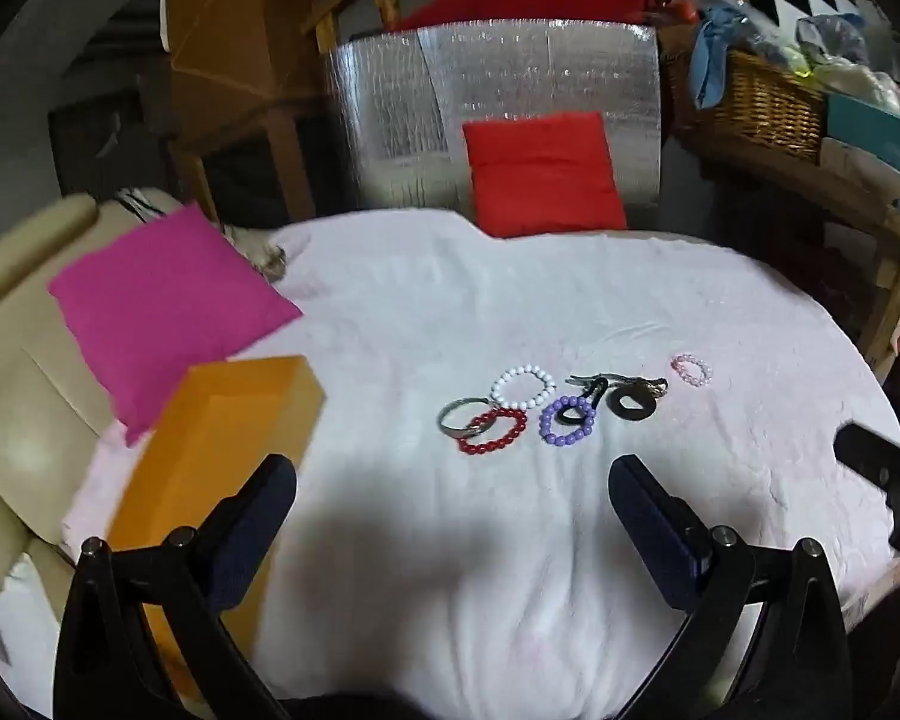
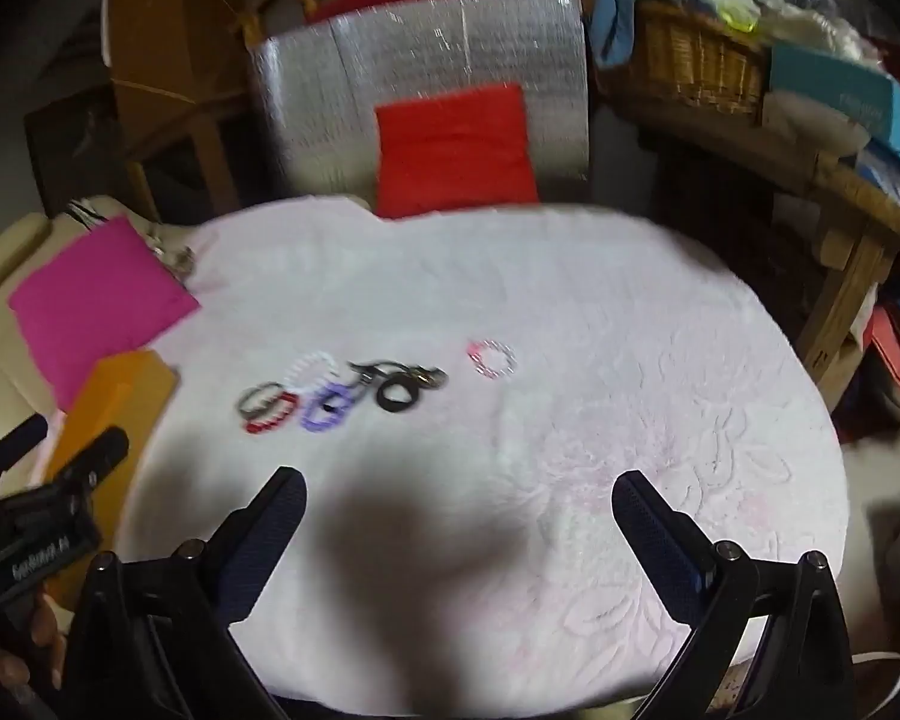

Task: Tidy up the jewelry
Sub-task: 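Move both tools toward the row of jewelry on the white cloth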

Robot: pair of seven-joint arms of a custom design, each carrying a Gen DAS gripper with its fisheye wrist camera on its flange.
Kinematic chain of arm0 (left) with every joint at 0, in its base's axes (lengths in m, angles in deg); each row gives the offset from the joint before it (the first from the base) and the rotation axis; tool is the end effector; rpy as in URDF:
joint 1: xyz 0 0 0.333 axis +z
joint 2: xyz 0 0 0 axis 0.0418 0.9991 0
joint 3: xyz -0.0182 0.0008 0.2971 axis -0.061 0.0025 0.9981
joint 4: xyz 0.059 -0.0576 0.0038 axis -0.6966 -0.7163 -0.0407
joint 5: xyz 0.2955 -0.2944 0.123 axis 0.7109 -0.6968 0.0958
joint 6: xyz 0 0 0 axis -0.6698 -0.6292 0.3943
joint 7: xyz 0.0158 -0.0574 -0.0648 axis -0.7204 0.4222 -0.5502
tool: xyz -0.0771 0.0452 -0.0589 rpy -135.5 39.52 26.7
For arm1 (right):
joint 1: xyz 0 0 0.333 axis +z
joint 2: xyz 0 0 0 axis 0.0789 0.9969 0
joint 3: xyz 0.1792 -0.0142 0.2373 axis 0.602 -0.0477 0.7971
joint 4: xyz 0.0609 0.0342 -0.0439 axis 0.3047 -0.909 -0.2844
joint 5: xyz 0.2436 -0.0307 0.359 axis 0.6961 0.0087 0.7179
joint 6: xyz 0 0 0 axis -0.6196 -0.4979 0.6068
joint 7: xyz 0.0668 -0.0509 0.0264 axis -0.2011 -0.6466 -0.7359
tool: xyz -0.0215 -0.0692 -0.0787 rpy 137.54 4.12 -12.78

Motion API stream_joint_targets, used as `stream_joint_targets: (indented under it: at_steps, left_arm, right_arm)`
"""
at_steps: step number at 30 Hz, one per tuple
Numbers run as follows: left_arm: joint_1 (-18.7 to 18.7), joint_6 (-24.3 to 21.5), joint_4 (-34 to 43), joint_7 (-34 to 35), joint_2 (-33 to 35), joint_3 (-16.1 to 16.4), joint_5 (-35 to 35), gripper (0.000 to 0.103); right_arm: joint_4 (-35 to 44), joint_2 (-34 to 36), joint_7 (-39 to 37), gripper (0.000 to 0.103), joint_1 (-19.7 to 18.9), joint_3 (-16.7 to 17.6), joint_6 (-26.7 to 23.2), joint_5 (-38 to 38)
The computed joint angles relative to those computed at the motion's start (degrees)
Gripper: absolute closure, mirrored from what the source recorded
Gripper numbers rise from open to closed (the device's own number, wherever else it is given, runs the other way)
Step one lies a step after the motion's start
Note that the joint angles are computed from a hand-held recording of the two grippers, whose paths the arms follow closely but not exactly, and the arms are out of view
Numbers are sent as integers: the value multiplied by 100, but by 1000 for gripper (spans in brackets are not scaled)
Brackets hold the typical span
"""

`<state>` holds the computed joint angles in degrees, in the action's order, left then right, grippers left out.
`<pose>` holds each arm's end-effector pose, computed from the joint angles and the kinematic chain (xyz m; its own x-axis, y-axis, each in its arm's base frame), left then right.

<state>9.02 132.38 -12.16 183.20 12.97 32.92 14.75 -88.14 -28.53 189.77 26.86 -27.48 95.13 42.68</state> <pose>0.6988 -0.0108 0.5636 -0.2218 -0.9642 -0.1451 -0.5383 0.2452 -0.8063 0.6390 0.2740 0.5570 -0.2606 -0.9554 -0.1389 -0.5905 0.2716 -0.7599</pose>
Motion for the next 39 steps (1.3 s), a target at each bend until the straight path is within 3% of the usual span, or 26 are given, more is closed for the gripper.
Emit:
stream_joint_targets:
  at_steps: [1, 5, 7, 9, 15, 21, 26, 39]
  left_arm:
    - [20, 108, -165, 33, -134, -8, -48, 0]
    - [-21, -158, -314, 43, -396, 67, -165, 0]
    - [50, 76, -320, 363, -467, 121, -420, 0]
    - [69, 2, -428, 445, -605, 167, -758, 0]
    - [-21, -160, -305, 638, -589, 255, -1145, 0]
    - [-54, 194, -267, 700, -483, 197, -1442, 0]
    - [-155, 298, -183, 93, -370, 246, -374, 0]
    - [-241, -5, 604, -626, 48, -54, 120, 0]
  right_arm:
    - [-12, -44, 37, 0, 31, 16, -1, -43]
    - [209, 18, -56, 0, 156, 110, -236, -189]
    - [338, 68, -122, 0, 214, 121, -319, -212]
    - [360, 51, -131, 0, 257, 109, -359, -248]
    - [346, 2, -28, 0, 258, 100, -378, -236]
    - [411, 96, -129, 0, 209, 63, -229, -166]
    - [283, 55, -87, 0, 136, -8, 5, -161]
    - [-72, -237, 365, 0, -204, -91, 359, -599]
